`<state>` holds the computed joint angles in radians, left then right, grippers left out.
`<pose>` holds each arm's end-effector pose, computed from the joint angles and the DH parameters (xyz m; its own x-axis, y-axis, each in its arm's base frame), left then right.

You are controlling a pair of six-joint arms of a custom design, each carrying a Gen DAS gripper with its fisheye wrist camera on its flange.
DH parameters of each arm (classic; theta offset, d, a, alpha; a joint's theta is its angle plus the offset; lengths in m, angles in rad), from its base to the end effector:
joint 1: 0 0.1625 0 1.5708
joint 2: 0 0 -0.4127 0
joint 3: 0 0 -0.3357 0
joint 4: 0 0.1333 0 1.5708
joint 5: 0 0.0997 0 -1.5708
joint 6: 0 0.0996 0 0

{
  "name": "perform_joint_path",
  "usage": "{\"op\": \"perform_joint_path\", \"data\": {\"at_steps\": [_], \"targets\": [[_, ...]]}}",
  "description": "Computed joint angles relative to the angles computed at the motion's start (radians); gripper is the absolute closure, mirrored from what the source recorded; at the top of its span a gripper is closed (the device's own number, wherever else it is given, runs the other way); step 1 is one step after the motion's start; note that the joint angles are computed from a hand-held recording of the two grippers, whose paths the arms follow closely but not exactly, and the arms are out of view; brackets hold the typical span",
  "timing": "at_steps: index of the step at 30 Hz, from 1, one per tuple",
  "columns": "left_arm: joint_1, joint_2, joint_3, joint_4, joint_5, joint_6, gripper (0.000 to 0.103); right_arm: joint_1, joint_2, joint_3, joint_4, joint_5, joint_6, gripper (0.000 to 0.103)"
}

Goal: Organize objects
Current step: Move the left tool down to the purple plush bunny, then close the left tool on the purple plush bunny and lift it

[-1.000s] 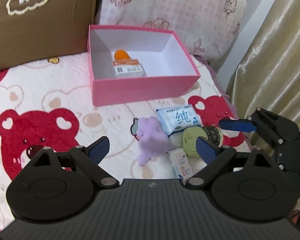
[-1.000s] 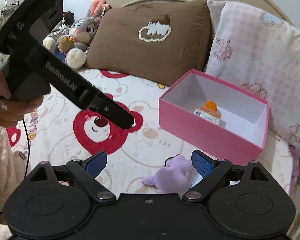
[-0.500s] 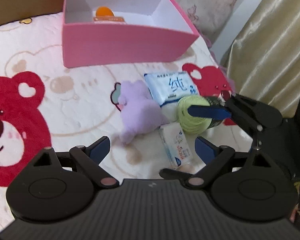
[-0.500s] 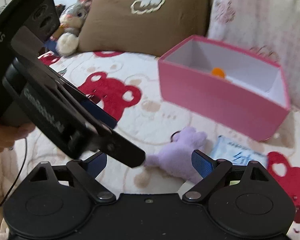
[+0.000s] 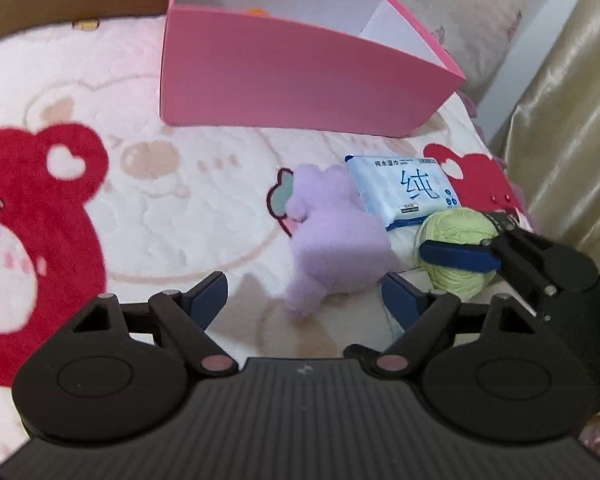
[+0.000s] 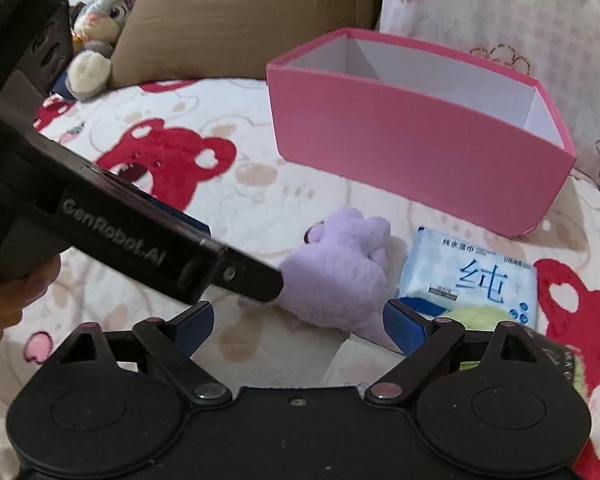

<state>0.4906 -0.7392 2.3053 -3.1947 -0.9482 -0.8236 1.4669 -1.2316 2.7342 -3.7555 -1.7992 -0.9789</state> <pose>-0.2722 -0.3623 0.0298 -0.9263 0.1311 -0.3533 0.2958 0.8337 -0.4663 0.0792 -0.3086 0.2043 -0.5991 -0.5051 0.6212 -0.7468 0.6324 -0.2059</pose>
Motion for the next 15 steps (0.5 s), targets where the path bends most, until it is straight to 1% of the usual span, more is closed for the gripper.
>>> {"op": "perform_joint_path", "data": {"at_steps": [2, 4, 5, 6, 7, 8, 9, 10, 11, 12, 13, 14, 15], "targets": [[0.026, 0.016, 0.01, -0.071, -0.041, -0.002, 0.024, 0.008, 0.045, -0.013, -0.037, -0.024, -0.013, 0.009], [0.045, 0.033, 0.012, -0.114, -0.061, -0.008, 0.032, 0.014, 0.064, -0.026, -0.044, -0.044, -0.02, 0.009], [0.052, 0.041, 0.012, -0.128, -0.067, -0.008, 0.038, 0.014, 0.075, -0.035, -0.049, -0.049, -0.021, 0.009], [0.058, 0.05, 0.013, -0.152, -0.071, -0.002, 0.044, 0.015, 0.085, -0.043, -0.053, -0.058, -0.018, 0.009], [0.062, 0.059, 0.015, -0.173, -0.072, 0.002, 0.046, 0.019, 0.098, -0.054, -0.057, -0.077, -0.011, 0.009], [0.064, 0.063, 0.015, -0.178, -0.061, -0.001, 0.055, 0.025, 0.118, -0.065, -0.068, -0.103, -0.008, 0.009], [0.066, 0.067, 0.013, -0.177, -0.047, -0.007, 0.057, 0.035, 0.149, -0.075, -0.099, -0.137, -0.019, 0.01], [0.074, 0.072, 0.012, -0.198, -0.052, 0.01, 0.057, 0.048, 0.184, -0.084, -0.137, -0.173, -0.037, 0.012], [0.082, 0.074, 0.014, -0.219, -0.063, 0.03, 0.062, 0.056, 0.206, -0.091, -0.159, -0.196, -0.051, 0.017], [0.087, 0.073, 0.017, -0.231, -0.07, 0.035, 0.066, 0.056, 0.211, -0.094, -0.156, -0.196, -0.057, 0.021], [0.092, 0.073, 0.02, -0.245, -0.084, 0.035, 0.067, 0.054, 0.202, -0.095, -0.136, -0.186, -0.052, 0.029], [0.098, 0.075, 0.022, -0.265, -0.102, 0.039, 0.07, 0.053, 0.189, -0.097, -0.113, -0.175, -0.035, 0.035], [0.104, 0.078, 0.021, -0.278, -0.124, 0.045, 0.071, 0.053, 0.185, -0.1, -0.107, -0.173, -0.016, 0.035]]}}
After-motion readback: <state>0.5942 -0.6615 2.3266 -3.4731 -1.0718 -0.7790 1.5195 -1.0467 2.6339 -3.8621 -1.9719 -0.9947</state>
